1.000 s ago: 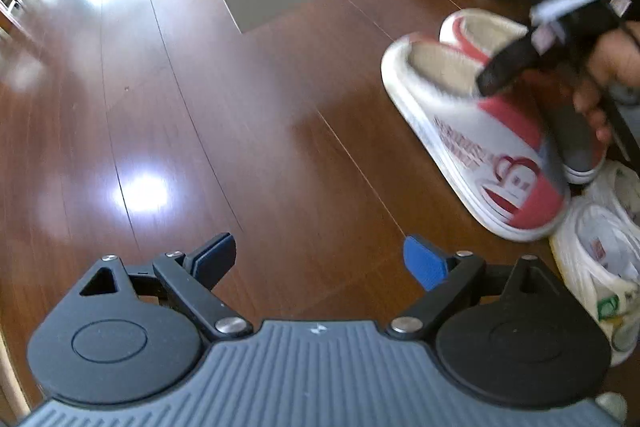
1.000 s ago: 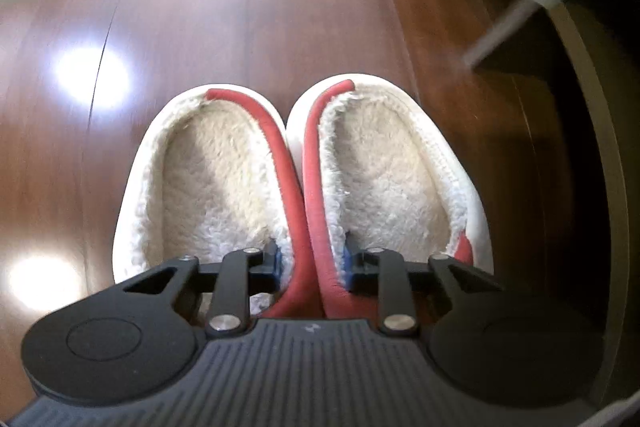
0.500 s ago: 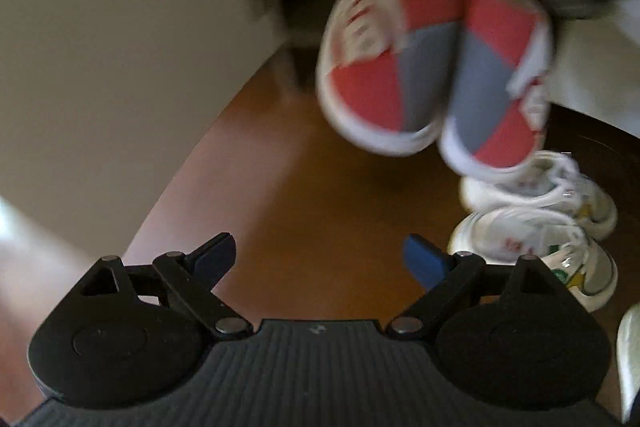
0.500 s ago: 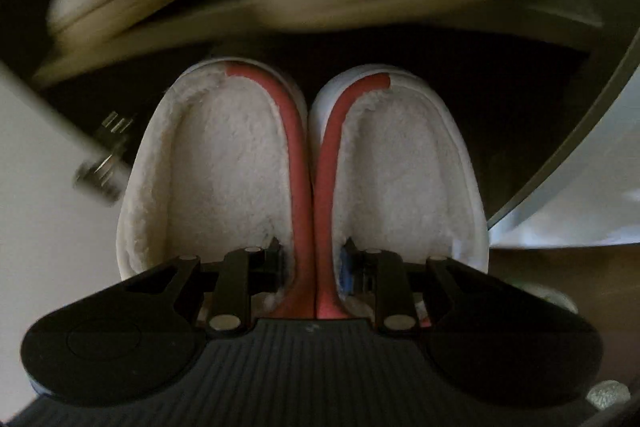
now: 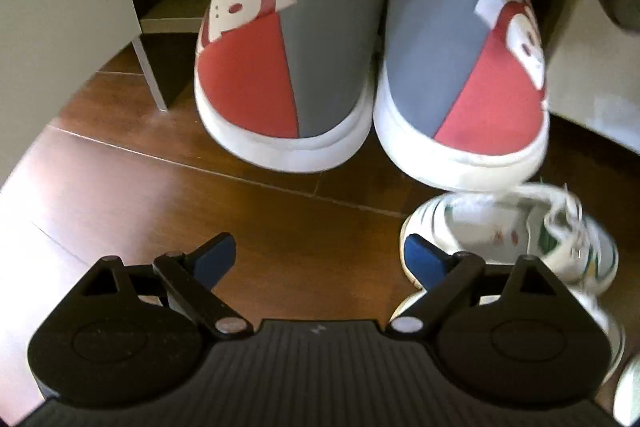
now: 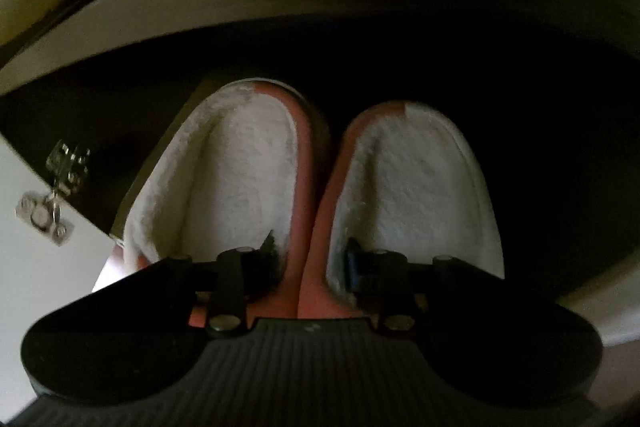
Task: Organize scattered shoes
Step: 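Carry the slides into the cabinet and set them on the shelf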
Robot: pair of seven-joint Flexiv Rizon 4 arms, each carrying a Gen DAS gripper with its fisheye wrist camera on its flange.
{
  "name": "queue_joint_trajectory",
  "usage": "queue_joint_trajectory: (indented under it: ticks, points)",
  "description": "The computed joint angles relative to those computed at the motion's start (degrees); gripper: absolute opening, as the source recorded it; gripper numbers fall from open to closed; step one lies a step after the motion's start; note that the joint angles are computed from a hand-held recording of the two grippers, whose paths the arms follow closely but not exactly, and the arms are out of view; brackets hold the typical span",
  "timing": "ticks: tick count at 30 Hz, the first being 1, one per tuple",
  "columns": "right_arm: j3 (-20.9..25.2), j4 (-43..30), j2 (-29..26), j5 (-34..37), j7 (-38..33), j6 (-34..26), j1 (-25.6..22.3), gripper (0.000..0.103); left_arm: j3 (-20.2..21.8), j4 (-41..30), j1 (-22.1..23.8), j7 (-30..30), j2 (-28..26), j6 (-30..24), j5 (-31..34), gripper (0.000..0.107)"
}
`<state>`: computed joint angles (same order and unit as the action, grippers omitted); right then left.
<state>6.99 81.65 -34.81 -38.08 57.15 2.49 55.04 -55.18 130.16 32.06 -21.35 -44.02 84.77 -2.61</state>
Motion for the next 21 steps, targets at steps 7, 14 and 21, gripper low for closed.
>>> queue_joint_trajectory:
  ticks: [7, 14, 21]
  points:
    - [0.5, 2.8, 1.4, -2.1, -5.4, 0.8, -0.8, 0.044, -4.8, -0.8, 2.2, -0.7, -3.9, -2.4, -0.1, 0.091]
    - [-0.2, -0.4, -1.8, -2.3, -9.7, -7.1, 1.4, 0.078, -4.6, -2.8, 2.2, 0.4, 0.3, -10.0, -4.5, 0.085]
    - [-2.0, -9.8, -7.2, -1.5, -16.1, -22.3, 5.4, 0.087, -5.1, -2.1, 2.3, 4.3, 3.3, -11.3, -9.2, 0.085]
